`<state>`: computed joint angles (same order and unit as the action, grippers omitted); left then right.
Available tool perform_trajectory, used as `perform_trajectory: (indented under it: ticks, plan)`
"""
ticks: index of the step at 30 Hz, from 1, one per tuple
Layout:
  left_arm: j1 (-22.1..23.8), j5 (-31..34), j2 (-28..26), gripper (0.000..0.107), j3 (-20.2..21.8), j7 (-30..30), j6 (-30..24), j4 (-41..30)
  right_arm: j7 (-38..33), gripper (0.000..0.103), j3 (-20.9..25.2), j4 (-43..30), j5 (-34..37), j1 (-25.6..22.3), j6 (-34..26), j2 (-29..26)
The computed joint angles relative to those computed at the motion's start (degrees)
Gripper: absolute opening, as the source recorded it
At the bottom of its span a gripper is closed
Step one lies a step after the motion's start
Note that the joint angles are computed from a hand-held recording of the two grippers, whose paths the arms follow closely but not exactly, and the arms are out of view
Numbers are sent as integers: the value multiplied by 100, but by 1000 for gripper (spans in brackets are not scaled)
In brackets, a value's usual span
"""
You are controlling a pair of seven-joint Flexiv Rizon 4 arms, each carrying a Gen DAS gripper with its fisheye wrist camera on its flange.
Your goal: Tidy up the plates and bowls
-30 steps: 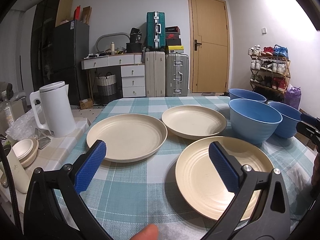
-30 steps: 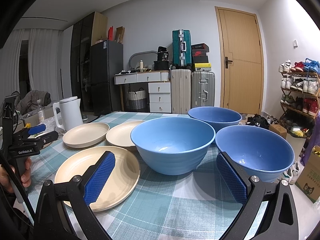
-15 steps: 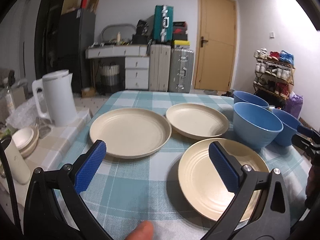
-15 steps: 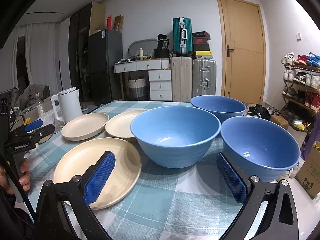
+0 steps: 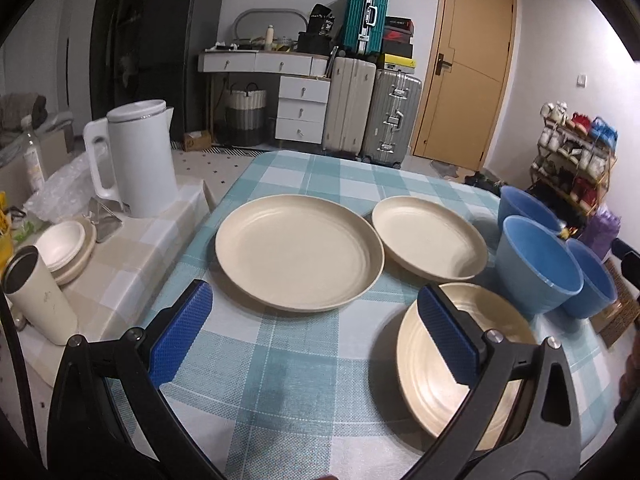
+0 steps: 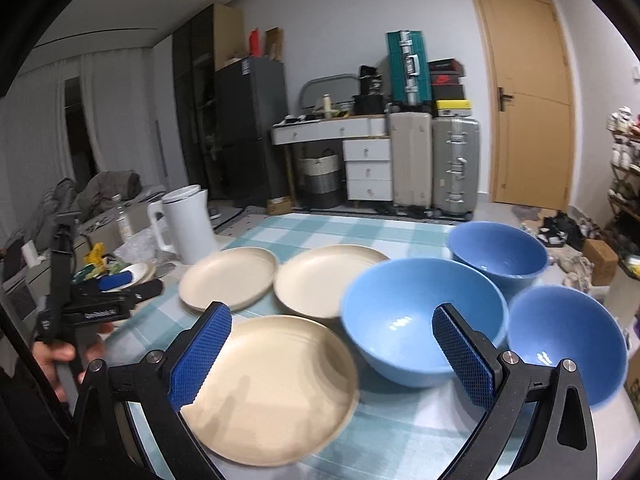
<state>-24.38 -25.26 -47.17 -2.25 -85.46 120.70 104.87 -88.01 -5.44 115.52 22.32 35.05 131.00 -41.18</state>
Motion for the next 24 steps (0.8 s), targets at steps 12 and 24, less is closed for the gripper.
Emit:
perform_trajectory:
  ticks: [12, 24]
  plan:
    - [-130, -391, 75, 102, 445, 64, -949, -492, 682, 101, 393, -877, -1446, -636, -1089, 26]
    - [-18, -130, -327, 102, 861, -404, -1817, -1222, 1663, 88, 648, -2192, -2782, -1050, -2207, -767]
